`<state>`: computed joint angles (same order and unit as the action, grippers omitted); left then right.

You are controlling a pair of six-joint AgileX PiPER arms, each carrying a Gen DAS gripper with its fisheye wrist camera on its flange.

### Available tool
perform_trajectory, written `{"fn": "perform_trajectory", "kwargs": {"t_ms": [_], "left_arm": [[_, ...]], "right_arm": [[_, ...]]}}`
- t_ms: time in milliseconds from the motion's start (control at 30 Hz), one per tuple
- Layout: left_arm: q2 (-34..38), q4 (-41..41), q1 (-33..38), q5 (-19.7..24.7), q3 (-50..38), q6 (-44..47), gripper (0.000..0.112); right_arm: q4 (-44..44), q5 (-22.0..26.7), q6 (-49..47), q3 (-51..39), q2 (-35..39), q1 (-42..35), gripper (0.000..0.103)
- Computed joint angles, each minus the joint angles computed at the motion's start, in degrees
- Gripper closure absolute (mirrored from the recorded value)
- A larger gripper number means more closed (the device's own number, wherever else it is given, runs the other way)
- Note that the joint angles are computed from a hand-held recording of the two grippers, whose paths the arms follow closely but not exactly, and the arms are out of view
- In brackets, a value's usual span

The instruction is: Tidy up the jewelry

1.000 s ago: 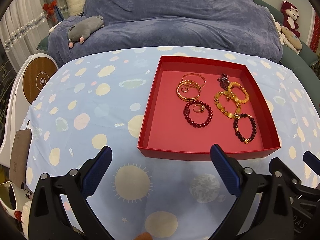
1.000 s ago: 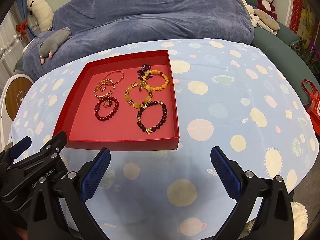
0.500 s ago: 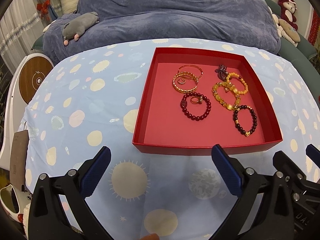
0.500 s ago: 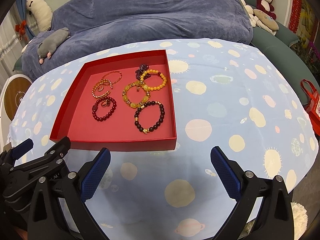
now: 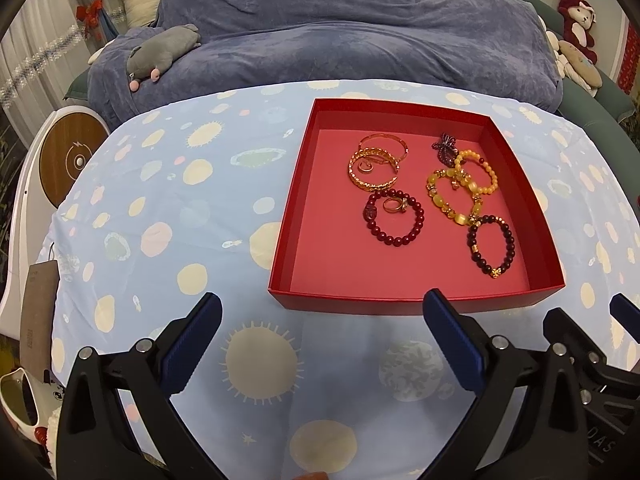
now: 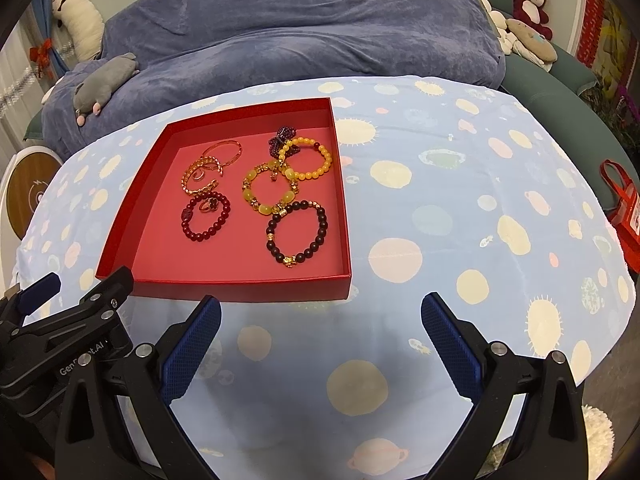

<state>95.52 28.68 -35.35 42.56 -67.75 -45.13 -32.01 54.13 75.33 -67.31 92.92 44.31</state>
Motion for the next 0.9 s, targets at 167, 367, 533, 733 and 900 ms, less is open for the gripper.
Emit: {"fn": "perform_trajectory", "kwargs": {"t_ms": [167,367,533,733,900], "left_arm": [[-0.5,1.4,-0.4,-0.2,0.4,-1.6,0.016],[-0.6,2.7,-0.7,0.5,0.4,-3.8,0.016],[-0.7,2.7,-0.5,0.5,0.6,-4.2,0.016],[-0.9,3.0,-0.7,0.1,0.9,-4.2,0.016],[-1.0,2.9,-0.7,0.3,0.8,-4.2,0.016]], "right_arm": [[-0.1,0.0,0.0,-0.1,0.1,0.1,0.006],[-0.2,0.0,0.2,-0.2,0.4,0.4,0.007],[-0.2,-0.1,0.2,-0.2,0.4,0.4,0.007],[-0.2,0.0,0.3,-0.2,0.4,0.4,0.007],[-0.3,0.0,0.4,-0.1,0.4,0.4,0.007]]}}
